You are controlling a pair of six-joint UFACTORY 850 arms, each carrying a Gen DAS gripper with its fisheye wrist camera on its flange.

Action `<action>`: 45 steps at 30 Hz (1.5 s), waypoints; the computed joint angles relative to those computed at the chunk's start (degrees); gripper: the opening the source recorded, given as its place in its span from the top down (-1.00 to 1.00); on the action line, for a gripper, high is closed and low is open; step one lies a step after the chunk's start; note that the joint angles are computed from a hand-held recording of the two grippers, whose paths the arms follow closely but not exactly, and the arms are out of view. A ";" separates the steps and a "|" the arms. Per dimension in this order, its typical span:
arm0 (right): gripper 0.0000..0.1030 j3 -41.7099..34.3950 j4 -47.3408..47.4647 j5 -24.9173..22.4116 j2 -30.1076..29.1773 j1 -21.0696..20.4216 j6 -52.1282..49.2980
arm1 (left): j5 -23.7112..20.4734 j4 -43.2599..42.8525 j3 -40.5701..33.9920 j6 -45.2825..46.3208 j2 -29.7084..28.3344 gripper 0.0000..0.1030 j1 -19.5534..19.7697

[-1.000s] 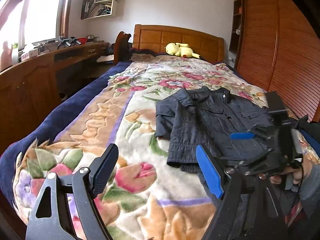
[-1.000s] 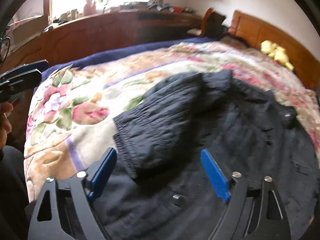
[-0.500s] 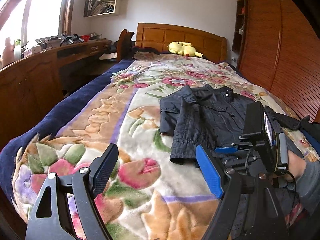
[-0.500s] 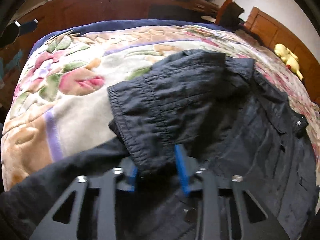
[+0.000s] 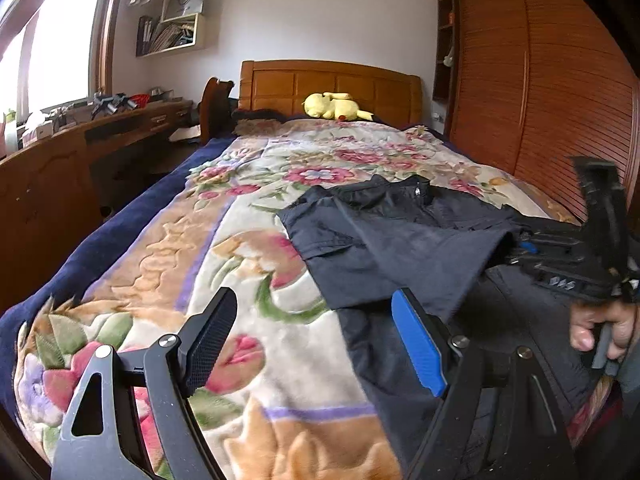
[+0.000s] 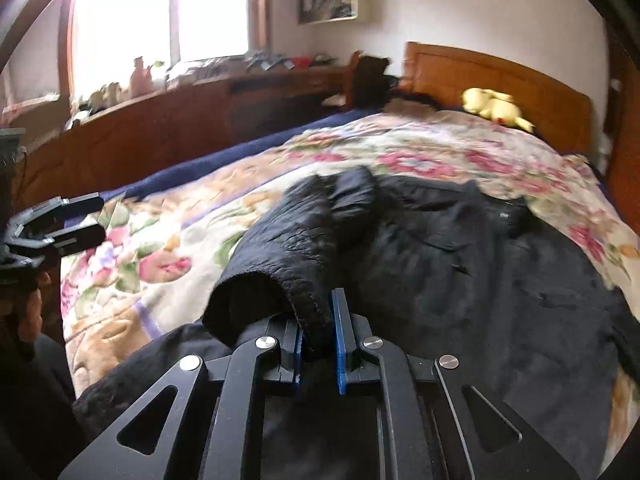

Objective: Fold large clothes

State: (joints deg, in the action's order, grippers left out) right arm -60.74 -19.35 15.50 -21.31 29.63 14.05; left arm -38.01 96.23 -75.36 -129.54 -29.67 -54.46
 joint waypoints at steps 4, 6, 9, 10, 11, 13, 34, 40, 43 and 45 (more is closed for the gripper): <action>0.78 6.79 10.26 2.06 5.97 -0.87 -9.38 | 0.31 -0.17 -1.62 0.99 -1.03 -0.57 -0.47; 0.78 9.32 16.85 3.11 8.17 -0.48 -15.11 | 0.75 0.46 -2.32 0.45 -1.44 -0.57 -0.57; 0.78 13.49 28.46 5.29 12.01 0.36 -24.27 | 1.56 1.34 -3.49 0.17 -2.02 -0.57 -0.64; 0.78 14.65 31.79 5.88 12.86 0.46 -26.55 | 1.96 1.82 -4.10 0.01 -2.34 -0.57 -0.66; 0.78 15.45 34.93 6.18 13.48 0.77 -28.65 | 2.33 2.13 -4.70 0.00 -2.68 -0.57 -0.69; 0.78 16.71 40.85 6.17 14.21 0.70 -32.59 | 3.06 2.17 -6.13 0.67 -3.47 -0.57 -0.82; 0.68 17.99 75.56 7.24 15.18 2.29 -64.65 | 5.49 -0.89 -14.20 7.65 -8.53 -0.56 -2.02; 0.28 16.59 67.91 6.04 13.32 3.27 -59.29 | 6.19 -2.14 -15.54 9.64 -9.42 -0.57 -2.16; 0.28 13.64 72.78 4.34 10.07 3.60 -64.22 | 6.95 -2.22 -15.70 9.85 -9.62 -0.57 -2.00; 0.28 11.70 71.49 1.93 8.31 3.24 -63.31 | 7.17 -2.82 -15.86 10.35 -9.74 -0.57 -1.93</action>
